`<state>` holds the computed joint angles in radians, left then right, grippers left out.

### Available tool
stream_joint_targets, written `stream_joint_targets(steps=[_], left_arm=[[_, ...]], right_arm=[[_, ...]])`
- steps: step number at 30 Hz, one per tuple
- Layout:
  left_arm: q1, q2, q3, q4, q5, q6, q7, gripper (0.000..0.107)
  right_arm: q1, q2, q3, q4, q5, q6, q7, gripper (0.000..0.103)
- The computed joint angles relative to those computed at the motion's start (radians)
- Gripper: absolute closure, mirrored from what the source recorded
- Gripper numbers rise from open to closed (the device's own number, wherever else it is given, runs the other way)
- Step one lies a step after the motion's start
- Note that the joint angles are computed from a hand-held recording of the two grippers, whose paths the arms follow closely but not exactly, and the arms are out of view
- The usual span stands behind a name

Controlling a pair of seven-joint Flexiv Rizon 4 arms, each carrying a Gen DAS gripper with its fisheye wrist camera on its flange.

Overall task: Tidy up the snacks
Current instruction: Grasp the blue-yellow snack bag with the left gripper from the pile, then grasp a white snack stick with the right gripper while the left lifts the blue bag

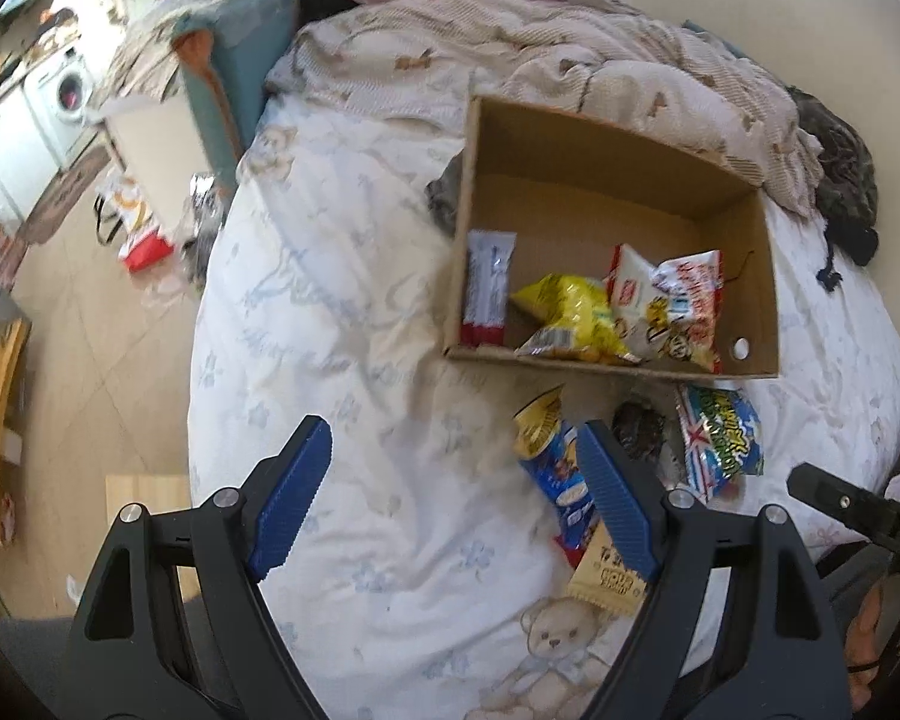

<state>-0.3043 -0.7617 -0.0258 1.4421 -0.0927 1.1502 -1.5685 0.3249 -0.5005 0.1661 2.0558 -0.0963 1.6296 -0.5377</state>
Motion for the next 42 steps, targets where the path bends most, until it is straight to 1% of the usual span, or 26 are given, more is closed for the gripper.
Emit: stream_joint_targets(steps=[2, 3, 6, 7, 9, 12, 15, 17, 19, 21, 24, 25, 27, 28, 29, 30, 31, 33, 36, 40, 42], left_arm=[[0.006, -0.006, -0.005, -0.004, -0.012, -0.031, -0.006, 0.025], [0.009, -0.013, -0.009, -0.011, -0.017, -0.051, -0.004, 0.025], [-0.001, -0.041, -0.001, -0.048, -0.009, -0.119, -0.003, 0.026], [-0.008, -0.056, 0.007, -0.067, -0.007, -0.153, -0.015, 0.026], [0.003, -0.075, -0.013, -0.079, -0.028, -0.182, -0.027, 0.026], [0.020, -0.109, -0.057, -0.096, -0.074, -0.195, -0.024, 0.026], [0.002, -0.155, -0.059, -0.150, -0.079, -0.220, -0.027, 0.027], [-0.005, -0.184, -0.063, -0.184, -0.084, -0.230, -0.026, 0.035], [0.001, -0.208, -0.085, -0.200, -0.112, -0.217, -0.027, 0.041], [0.009, -0.231, -0.107, -0.215, -0.150, -0.210, -0.043, 0.042], [0.005, -0.271, -0.112, -0.254, -0.179, -0.238, -0.068, 0.042], [0.002, -0.283, -0.109, -0.264, -0.183, -0.252, -0.077, 0.044], [0.000, -0.299, -0.110, -0.280, -0.187, -0.274, -0.084, 0.055], [0.003, -0.303, -0.117, -0.278, -0.192, -0.273, -0.082, 0.064], [0.004, -0.305, -0.121, -0.276, -0.194, -0.271, -0.077, 0.067], [0.006, -0.301, -0.123, -0.270, -0.193, -0.264, -0.069, 0.077], [0.012, -0.298, -0.131, -0.264, -0.198, -0.262, -0.056, 0.085], [0.024, -0.278, -0.142, -0.237, -0.209, -0.242, -0.037, 0.085], [0.022, -0.222, -0.123, -0.182, -0.196, -0.221, -0.029, 0.085], [0.020, -0.133, -0.086, -0.115, -0.153, -0.253, -0.020, 0.085], [0.036, -0.082, -0.099, -0.065, -0.148, -0.249, 0.022, 0.085]], right_arm=[[-0.060, -0.021, 0.072, -0.010, 0.030, 0.019, -0.003, 0.036], [-0.079, -0.030, 0.094, -0.016, 0.035, 0.019, -0.006, 0.036], [-0.097, -0.044, 0.113, -0.034, 0.042, 0.004, -0.009, 0.036], [-0.113, -0.054, 0.132, -0.044, 0.047, 0.004, -0.013, 0.036], [-0.134, -0.068, 0.157, -0.054, 0.056, 0.008, -0.021, 0.036], [-0.140, -0.078, 0.166, -0.065, 0.062, 0.003, -0.023, 0.036], [-0.146, -0.082, 0.172, -0.067, 0.070, 0.005, -0.026, 0.036], [-0.149, -0.082, 0.173, -0.064, 0.075, 0.005, -0.026, 0.036], [-0.153, -0.082, 0.173, -0.060, 0.080, 0.005, -0.025, 0.036], [-0.142, -0.077, 0.158, -0.054, 0.080, 0.007, -0.022, 0.036], [-0.117, -0.066, 0.123, -0.043, 0.078, 0.010, -0.013, 0.036], [-0.119, -0.067, 0.124, -0.043, 0.079, 0.011, -0.011, 0.036], [-0.132, -0.072, 0.137, -0.044, 0.081, 0.008, -0.011, 0.036], [-0.134, -0.073, 0.138, -0.045, 0.081, 0.006, -0.009, 0.036], [-0.135, -0.074, 0.138, -0.045, 0.081, 0.003, -0.009, 0.036], [-0.133, -0.073, 0.135, -0.045, 0.080, 0.002, -0.009, 0.036], [-0.129, -0.072, 0.129, -0.045, 0.079, 0.000, -0.008, 0.036], [-0.124, -0.072, 0.121, -0.048, 0.077, -0.004, -0.005, 0.036], [-0.124, -0.074, 0.120, -0.047, 0.081, 0.000, -0.003, 0.036], [-0.161, -0.087, 0.166, -0.053, 0.083, 0.009, -0.017, 0.036], [-0.190, -0.096, 0.202, -0.059, 0.086, 0.007, -0.029, 0.036]])
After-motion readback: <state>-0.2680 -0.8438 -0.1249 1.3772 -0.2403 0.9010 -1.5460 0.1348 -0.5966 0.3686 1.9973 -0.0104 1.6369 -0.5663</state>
